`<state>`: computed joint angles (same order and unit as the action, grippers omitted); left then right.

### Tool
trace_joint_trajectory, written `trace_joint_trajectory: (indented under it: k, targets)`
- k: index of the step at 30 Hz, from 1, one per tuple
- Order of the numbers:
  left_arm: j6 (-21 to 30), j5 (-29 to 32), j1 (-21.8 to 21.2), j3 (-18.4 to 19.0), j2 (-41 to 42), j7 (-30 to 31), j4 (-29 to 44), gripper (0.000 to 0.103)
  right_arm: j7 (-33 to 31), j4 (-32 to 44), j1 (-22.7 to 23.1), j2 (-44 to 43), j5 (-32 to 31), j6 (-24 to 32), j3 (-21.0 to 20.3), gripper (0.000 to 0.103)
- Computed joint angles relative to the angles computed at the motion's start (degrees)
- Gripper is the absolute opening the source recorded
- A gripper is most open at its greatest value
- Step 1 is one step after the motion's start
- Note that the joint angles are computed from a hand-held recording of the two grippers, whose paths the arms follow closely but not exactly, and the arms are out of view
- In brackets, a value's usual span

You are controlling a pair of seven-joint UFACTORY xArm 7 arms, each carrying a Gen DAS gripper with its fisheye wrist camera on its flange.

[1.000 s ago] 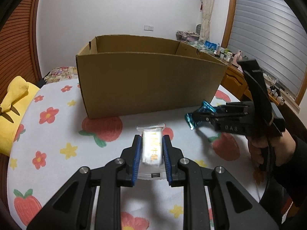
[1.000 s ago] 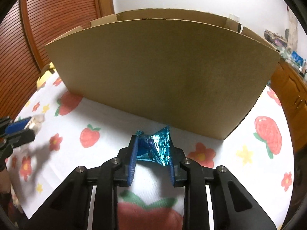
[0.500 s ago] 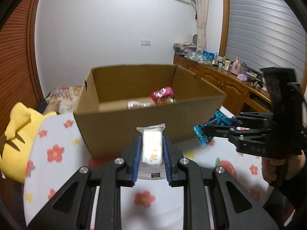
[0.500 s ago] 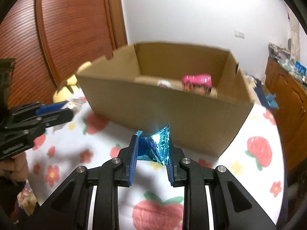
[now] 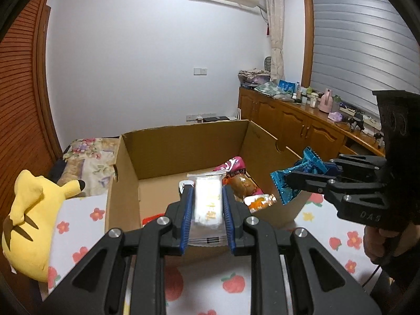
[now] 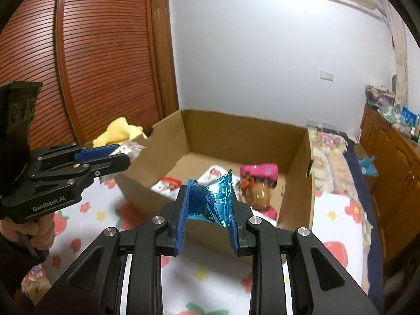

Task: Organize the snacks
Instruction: 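Lift both held snacks and carry them over the cardboard box, then open the left tool to drop the clear bar while the right tool releases the blue candy into the box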

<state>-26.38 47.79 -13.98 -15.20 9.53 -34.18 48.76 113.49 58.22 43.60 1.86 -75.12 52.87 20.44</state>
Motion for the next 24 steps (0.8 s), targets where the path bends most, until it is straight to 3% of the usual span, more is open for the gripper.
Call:
trace_joint_trajectory:
  k: [8, 15, 21, 24]
  targets:
    - [4.89, -2.09, 0.73, -2.29, 4.03, 3.33, 6.39, 0.02, -1.88, 0.68, -2.47, 1.06, -1.88, -4.16, -2.22, 0.025]
    - [7.54, -10.64, -0.34, -3.66, 7.81, 11.49, 9.16, 0.021, 1.38, -1.15, -4.71, 0.53, -3.65, -8.97, -3.32, 0.026]
    - [9.13, -13.39, 3.64, -9.2, 10.66, 14.06, 10.85, 0.024, 1.58, -1.98, -5.53, 0.45, -3.32, -9.23, -3.28, 0.03]
    - [9.2, -16.46, 2.63, -8.67, 10.72, 16.75, 10.5, 0.029, 1.51, -1.91, -5.71, 0.96, -2.84, -8.92, -3.33, 0.035]
